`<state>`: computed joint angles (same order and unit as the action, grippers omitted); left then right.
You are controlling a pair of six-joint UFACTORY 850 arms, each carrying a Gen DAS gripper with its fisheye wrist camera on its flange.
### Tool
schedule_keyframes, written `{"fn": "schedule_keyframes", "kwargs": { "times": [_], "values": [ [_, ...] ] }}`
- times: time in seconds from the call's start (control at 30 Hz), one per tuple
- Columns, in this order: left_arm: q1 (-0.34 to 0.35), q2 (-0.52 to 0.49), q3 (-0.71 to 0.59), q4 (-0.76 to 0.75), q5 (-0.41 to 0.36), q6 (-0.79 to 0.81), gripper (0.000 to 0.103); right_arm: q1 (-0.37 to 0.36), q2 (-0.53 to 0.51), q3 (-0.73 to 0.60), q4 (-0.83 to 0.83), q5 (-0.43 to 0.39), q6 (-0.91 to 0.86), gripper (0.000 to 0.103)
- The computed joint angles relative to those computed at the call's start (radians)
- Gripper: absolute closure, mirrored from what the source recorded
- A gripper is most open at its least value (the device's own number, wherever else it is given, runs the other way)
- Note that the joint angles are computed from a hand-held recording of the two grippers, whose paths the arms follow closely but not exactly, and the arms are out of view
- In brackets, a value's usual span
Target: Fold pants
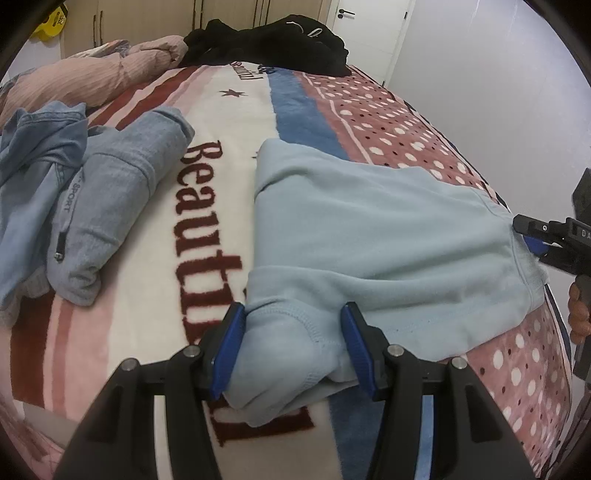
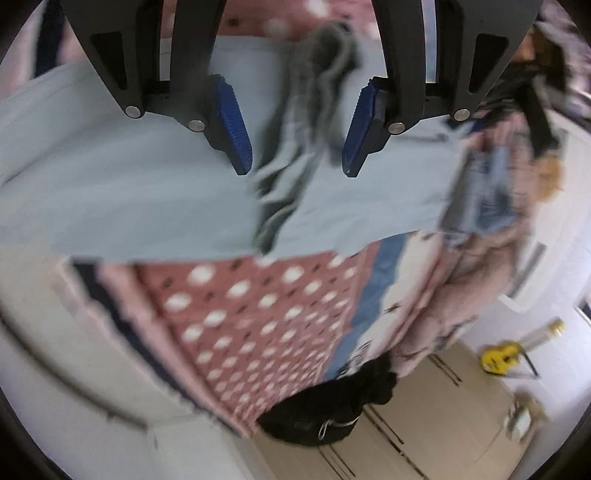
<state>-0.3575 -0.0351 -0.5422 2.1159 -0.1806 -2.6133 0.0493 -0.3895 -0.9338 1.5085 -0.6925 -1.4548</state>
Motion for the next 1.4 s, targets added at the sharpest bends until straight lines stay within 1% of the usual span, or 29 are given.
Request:
{"fn": "schedule_keyframes", "kwargs": {
  "times": [0.03,0.1,0.13,0.17,0.2,0.27,0.3,0.37,0.4,0.43,0.53,0.57,0.6,0.63,0.67,0.7,0.73,0.77,0.8,0.83,0.87,0.93,1.0,1.1,1.13,1.23,1.3,1.4],
  "values": [
    [0.000,0.000,0.001,0.003,0.000,-0.003,0.053,0.006,-0.009,-0.006,-0.002,-0.001,0.009,0.055],
    [0.001,0.000,0.000,0.004,0.001,-0.002,0.053,0.037,-0.016,-0.013,0.012,0.051,0.003,0.055],
    [0.002,0.001,0.001,0.005,0.003,-0.002,0.053,0.054,-0.015,-0.013,0.030,0.082,-0.011,0.060],
    [0.003,0.001,0.002,0.023,0.005,-0.017,0.053,0.065,-0.011,-0.011,0.053,0.102,-0.037,0.084],
    [0.004,0.001,0.002,0.036,0.006,-0.029,0.053,0.079,-0.005,-0.011,0.064,0.116,-0.063,0.091],
    [0.005,0.000,0.004,0.056,0.007,-0.047,0.053,0.105,0.031,0.013,0.183,0.144,-0.207,0.093],
    [0.005,0.000,0.006,0.069,0.005,-0.060,0.052,0.110,0.044,0.022,0.233,0.139,-0.266,0.093],
    [0.006,0.000,0.011,0.115,0.002,-0.109,0.052,0.111,0.052,0.021,0.274,0.120,-0.302,0.093],
    [0.006,0.001,0.014,0.130,-0.001,-0.128,0.051,0.111,0.051,0.016,0.281,0.119,-0.295,0.093],
    [0.006,0.001,0.015,0.129,-0.002,-0.130,0.050,0.112,0.044,0.007,0.262,0.138,-0.264,0.093],
    [0.004,0.001,0.018,0.144,-0.004,-0.149,0.049,0.129,0.008,-0.021,0.136,0.257,-0.152,0.092],
    [0.001,0.000,0.016,0.118,-0.004,-0.125,0.049,0.132,-0.003,-0.018,0.133,0.285,-0.160,0.091],
    [-0.002,0.001,0.015,0.084,-0.004,-0.092,0.049,0.127,-0.006,-0.012,0.146,0.284,-0.178,0.087],
    [-0.007,0.004,0.014,0.034,-0.006,-0.044,0.049,0.112,-0.007,-0.004,0.168,0.256,-0.192,0.084],
    [-0.014,0.010,0.014,-0.024,-0.008,0.014,0.046,0.097,-0.006,-0.001,0.163,0.225,-0.178,0.078],
    [-0.019,0.019,0.017,-0.059,-0.010,0.050,0.040,0.077,0.006,0.008,0.149,0.195,-0.153,0.076],
    [-0.024,0.031,0.022,-0.061,-0.013,0.053,0.036,0.055,0.026,0.021,0.138,0.177,-0.150,0.073],
    [-0.029,0.049,0.027,-0.073,-0.012,0.061,0.032,0.037,0.051,0.037,0.139,0.174,-0.169,0.068],
    [-0.034,0.063,0.033,-0.048,-0.018,0.033,0.030,0.012,0.084,0.060,0.145,0.179,-0.201,0.064],
    [-0.041,0.076,0.036,-0.043,-0.024,0.022,0.029,-0.026,0.116,0.085,0.147,0.169,-0.220,0.054],
    [-0.048,0.088,0.038,-0.038,-0.029,0.009,0.028,-0.068,0.137,0.103,0.137,0.142,-0.216,0.047],
    [-0.062,0.104,0.038,-0.025,-0.038,-0.017,0.027,-0.154,0.156,0.119,0.081,0.086,-0.159,0.046],
    [-0.084,0.109,0.029,-0.065,-0.053,0.006,0.027,-0.259,0.148,0.126,0.003,0.014,-0.070,0.045],
    [-0.117,0.102,0.009,-0.145,-0.069,0.067,0.027,-0.366,0.106,0.131,-0.068,-0.073,0.008,0.045],
    [-0.125,0.098,0.001,-0.172,-0.073,0.089,0.027,-0.391,0.095,0.134,-0.082,-0.089,0.022,0.045],
    [-0.150,0.087,-0.017,-0.255,-0.081,0.161,0.027,-0.437,0.040,0.125,-0.107,-0.133,0.056,0.045],
    [-0.164,0.080,-0.027,-0.316,-0.089,0.216,0.027,-0.451,0.008,0.119,-0.062,-0.160,0.038,0.047],
    [-0.176,0.075,-0.038,-0.370,-0.099,0.263,0.027,-0.447,-0.039,0.094,0.021,-0.186,0.016,0.046]
  ]
}}
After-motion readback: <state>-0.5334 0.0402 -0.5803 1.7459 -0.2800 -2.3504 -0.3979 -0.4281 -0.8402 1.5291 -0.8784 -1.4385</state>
